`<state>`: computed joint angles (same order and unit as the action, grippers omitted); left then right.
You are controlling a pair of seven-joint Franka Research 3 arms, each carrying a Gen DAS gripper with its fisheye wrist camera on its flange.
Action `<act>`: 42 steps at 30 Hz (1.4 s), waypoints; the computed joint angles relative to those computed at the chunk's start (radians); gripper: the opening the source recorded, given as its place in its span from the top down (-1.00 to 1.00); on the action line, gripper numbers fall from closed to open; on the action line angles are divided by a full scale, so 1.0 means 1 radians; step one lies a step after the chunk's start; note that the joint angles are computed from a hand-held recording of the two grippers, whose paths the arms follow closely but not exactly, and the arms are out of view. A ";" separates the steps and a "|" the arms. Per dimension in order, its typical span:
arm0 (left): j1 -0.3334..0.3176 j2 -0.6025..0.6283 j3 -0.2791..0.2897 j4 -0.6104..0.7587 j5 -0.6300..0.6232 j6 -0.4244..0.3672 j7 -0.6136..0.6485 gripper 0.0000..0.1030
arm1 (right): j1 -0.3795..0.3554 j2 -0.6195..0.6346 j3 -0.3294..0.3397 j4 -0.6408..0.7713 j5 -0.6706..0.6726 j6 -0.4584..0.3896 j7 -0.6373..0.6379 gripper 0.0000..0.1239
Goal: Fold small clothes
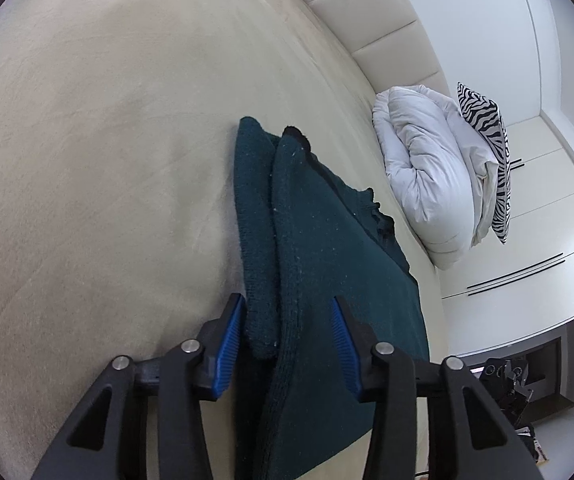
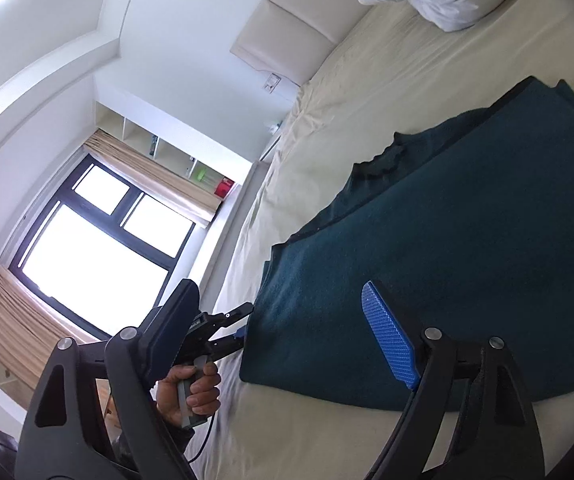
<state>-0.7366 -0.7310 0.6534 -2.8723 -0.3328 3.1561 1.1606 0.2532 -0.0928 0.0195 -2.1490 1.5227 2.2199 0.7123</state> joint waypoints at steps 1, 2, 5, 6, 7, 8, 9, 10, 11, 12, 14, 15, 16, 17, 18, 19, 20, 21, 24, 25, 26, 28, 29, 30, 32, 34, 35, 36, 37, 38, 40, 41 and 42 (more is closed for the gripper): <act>-0.015 -0.016 0.022 -0.007 -0.006 0.003 0.003 0.31 | 0.002 0.010 0.002 0.007 -0.002 -0.009 0.003 -0.30; -0.012 -0.022 0.024 -0.010 -0.005 -0.004 0.004 0.41 | 0.004 0.017 0.004 0.010 -0.002 -0.018 0.005 -0.30; 0.028 -0.010 -0.019 -0.001 0.007 -0.059 0.017 0.44 | 0.010 0.042 0.017 0.033 -0.022 -0.019 0.026 -0.29; 0.045 0.002 -0.042 0.008 0.005 -0.080 0.020 0.43 | 0.013 0.053 0.021 0.043 -0.032 -0.016 0.033 -0.29; 0.062 0.009 -0.062 0.013 0.001 -0.096 0.026 0.43 | 0.015 0.062 0.026 0.051 -0.041 -0.015 0.039 -0.29; 0.067 0.011 -0.069 0.016 -0.009 -0.101 0.036 0.43 | 0.017 0.071 0.030 0.060 -0.049 -0.016 0.043 -0.29; 0.070 0.015 -0.074 0.018 -0.020 -0.102 0.045 0.43 | 0.018 0.081 0.034 0.070 -0.057 -0.018 0.047 -0.29; 0.074 0.018 -0.080 0.018 -0.030 -0.101 0.054 0.45 | 0.020 0.090 0.038 0.081 -0.068 -0.019 0.054 -0.29; 0.077 0.019 -0.086 0.017 -0.041 -0.098 0.064 0.51 | 0.021 0.101 0.042 0.093 -0.080 -0.020 0.063 -0.29; 0.078 0.019 -0.089 0.015 -0.053 -0.091 0.072 0.54 | 0.022 0.113 0.046 0.104 -0.093 -0.019 0.076 -0.29; 0.085 0.016 -0.098 0.007 -0.070 -0.080 0.080 0.58 | 0.024 0.139 0.054 0.128 -0.126 -0.007 0.118 -0.29; 0.091 0.016 -0.107 0.005 -0.075 -0.074 0.079 0.60 | 0.024 0.154 0.058 0.140 -0.137 -0.005 0.131 -0.29; 0.099 0.017 -0.119 0.004 -0.076 -0.070 0.076 0.60 | 0.023 0.170 0.062 0.155 -0.144 -0.006 0.138 -0.29; 0.116 0.022 -0.138 0.005 -0.073 -0.072 0.069 0.61 | 0.021 0.184 0.066 0.167 -0.150 -0.006 0.144 -0.29; 0.140 0.029 -0.166 0.008 -0.067 -0.080 0.058 0.62 | 0.019 0.199 0.070 0.180 -0.160 -0.009 0.151 -0.29; 0.167 0.039 -0.198 0.013 -0.061 -0.091 0.043 0.62 | 0.019 0.217 0.074 0.196 -0.175 -0.007 0.166 -0.29; 0.197 0.049 -0.233 0.021 -0.054 -0.107 0.027 0.63 | 0.019 0.236 0.079 0.212 -0.194 0.001 0.183 -0.29; 0.227 0.058 -0.267 0.030 -0.047 -0.125 0.011 0.63 | 0.019 0.257 0.084 0.228 -0.216 0.005 0.202 -0.29; 0.348 0.090 -0.404 0.076 0.001 -0.206 -0.042 0.65 | 0.014 0.330 0.095 0.278 -0.304 0.002 0.286 -0.13; 0.382 0.098 -0.447 0.097 0.021 -0.235 -0.056 0.65 | 0.002 0.343 0.102 0.283 -0.289 -0.001 0.276 -0.08; 0.404 0.105 -0.477 0.120 0.036 -0.258 -0.065 0.66 | -0.013 0.352 0.108 0.289 -0.267 -0.019 0.270 -0.05; 0.423 0.127 -0.521 0.175 0.054 -0.295 -0.073 0.66 | -0.040 0.360 0.115 0.293 -0.228 -0.054 0.262 -0.05; 0.426 0.143 -0.540 0.207 0.061 -0.310 -0.075 0.67 | -0.049 0.359 0.117 0.291 -0.215 -0.063 0.252 -0.05; 0.427 0.163 -0.558 0.240 0.068 -0.323 -0.075 0.67 | -0.058 0.358 0.117 0.289 -0.200 -0.071 0.244 -0.05; 0.429 0.220 -0.601 0.321 0.085 -0.346 -0.078 0.67 | -0.084 0.363 0.113 0.289 -0.159 -0.107 0.243 -0.05; 0.420 0.303 -0.643 0.417 0.093 -0.352 -0.077 0.67 | -0.111 0.365 0.104 0.291 -0.120 -0.136 0.249 -0.06; 0.407 0.351 -0.658 0.466 0.088 -0.346 -0.069 0.67 | -0.124 0.366 0.097 0.295 -0.110 -0.149 0.258 -0.08; 0.404 0.404 -0.685 0.517 0.094 -0.342 -0.069 0.67 | -0.139 0.370 0.092 0.299 -0.097 -0.166 0.263 -0.08; 0.410 0.458 -0.718 0.564 0.113 -0.334 -0.077 0.67 | -0.156 0.380 0.086 0.307 -0.081 -0.186 0.272 -0.08; 0.404 0.518 -0.741 0.609 0.112 -0.319 -0.073 0.67 | -0.171 0.388 0.081 0.310 -0.071 -0.202 0.279 -0.08; 0.382 0.620 -0.766 0.670 0.043 -0.295 -0.034 0.67 | -0.196 0.416 0.073 0.332 -0.067 -0.221 0.316 -0.08; 0.383 0.665 -0.784 0.690 0.030 -0.280 -0.021 0.67 | -0.207 0.429 0.072 0.343 -0.072 -0.232 0.329 -0.06; 0.389 0.701 -0.802 0.698 0.029 -0.267 -0.018 0.65 | -0.219 0.449 0.073 0.361 -0.073 -0.249 0.342 -0.05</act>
